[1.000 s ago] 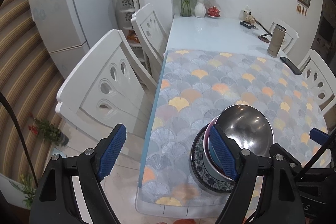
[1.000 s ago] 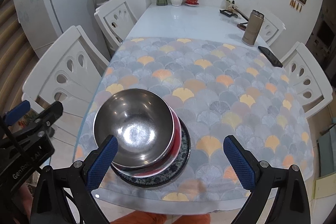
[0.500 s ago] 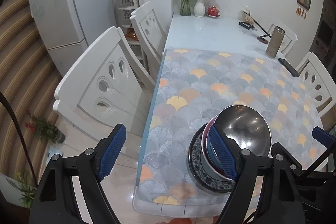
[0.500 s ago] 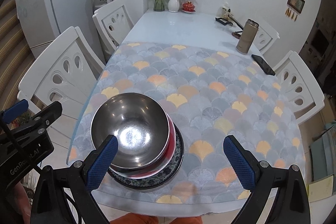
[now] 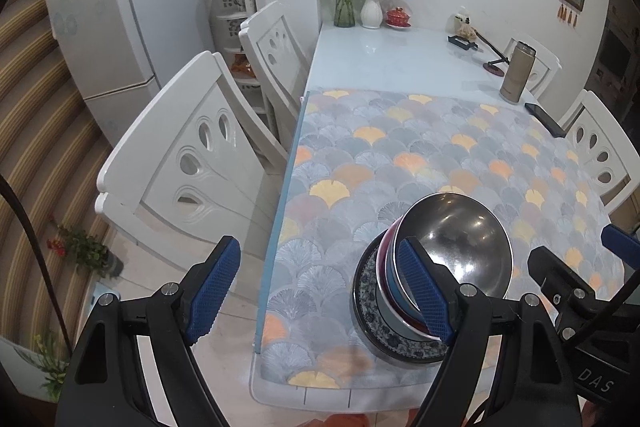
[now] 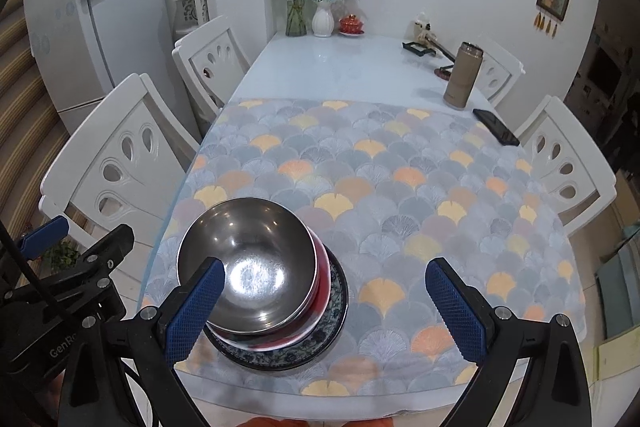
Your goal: Organize plates and bowls
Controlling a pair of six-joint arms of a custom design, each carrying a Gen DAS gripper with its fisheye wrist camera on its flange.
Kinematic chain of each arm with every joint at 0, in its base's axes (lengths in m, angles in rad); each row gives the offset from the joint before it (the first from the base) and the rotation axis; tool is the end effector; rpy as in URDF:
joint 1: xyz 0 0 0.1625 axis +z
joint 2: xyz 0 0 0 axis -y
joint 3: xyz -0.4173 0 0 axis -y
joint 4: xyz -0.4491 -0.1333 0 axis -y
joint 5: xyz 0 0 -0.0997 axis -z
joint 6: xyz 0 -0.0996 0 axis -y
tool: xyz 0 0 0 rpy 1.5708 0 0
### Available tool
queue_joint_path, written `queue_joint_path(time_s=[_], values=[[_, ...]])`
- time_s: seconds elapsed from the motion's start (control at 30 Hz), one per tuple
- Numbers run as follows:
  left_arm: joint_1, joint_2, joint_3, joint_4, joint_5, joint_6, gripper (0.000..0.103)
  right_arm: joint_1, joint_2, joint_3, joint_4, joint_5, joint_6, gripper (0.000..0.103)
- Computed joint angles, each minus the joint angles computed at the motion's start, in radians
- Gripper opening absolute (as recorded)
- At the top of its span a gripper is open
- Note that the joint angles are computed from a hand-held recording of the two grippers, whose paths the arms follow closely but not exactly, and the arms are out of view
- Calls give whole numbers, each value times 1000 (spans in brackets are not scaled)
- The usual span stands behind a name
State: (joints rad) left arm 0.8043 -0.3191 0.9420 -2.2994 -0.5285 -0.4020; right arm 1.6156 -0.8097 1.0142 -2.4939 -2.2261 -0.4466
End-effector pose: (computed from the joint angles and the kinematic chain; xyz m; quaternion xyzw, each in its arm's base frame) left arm -0.4423 -0.7755 -0.0080 0.1311 0.8565 -0.3124 0.3894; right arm 0.1108 -0.8505 0.3797 0.1058 -0.8872 0.2661 0.3616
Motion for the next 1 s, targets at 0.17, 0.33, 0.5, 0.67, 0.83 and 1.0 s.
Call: queue_joint_path(time_s=[0.17,0.33,0.5,0.67,0.83,1.0], values=[[-1,-1,0,6,-4,-4,80,-5,5,-16,34,7,21,100],[3,-1,-2,9,-9,-9,80,-6,5,-19,39,8,21,100],[6,0,-7,28,-17,-21,80,-10,11,-30,65,11,40,100],[5,-3,-4,24,-14,-16,80,-10,15,-33,70,13,47,100],[5,-4,-5,31,-15,-22,80,-14,16,-41,98,30,69,100],[7,-3,-10,39,-20,-21,80,-18,16,-46,123,39,92,100]])
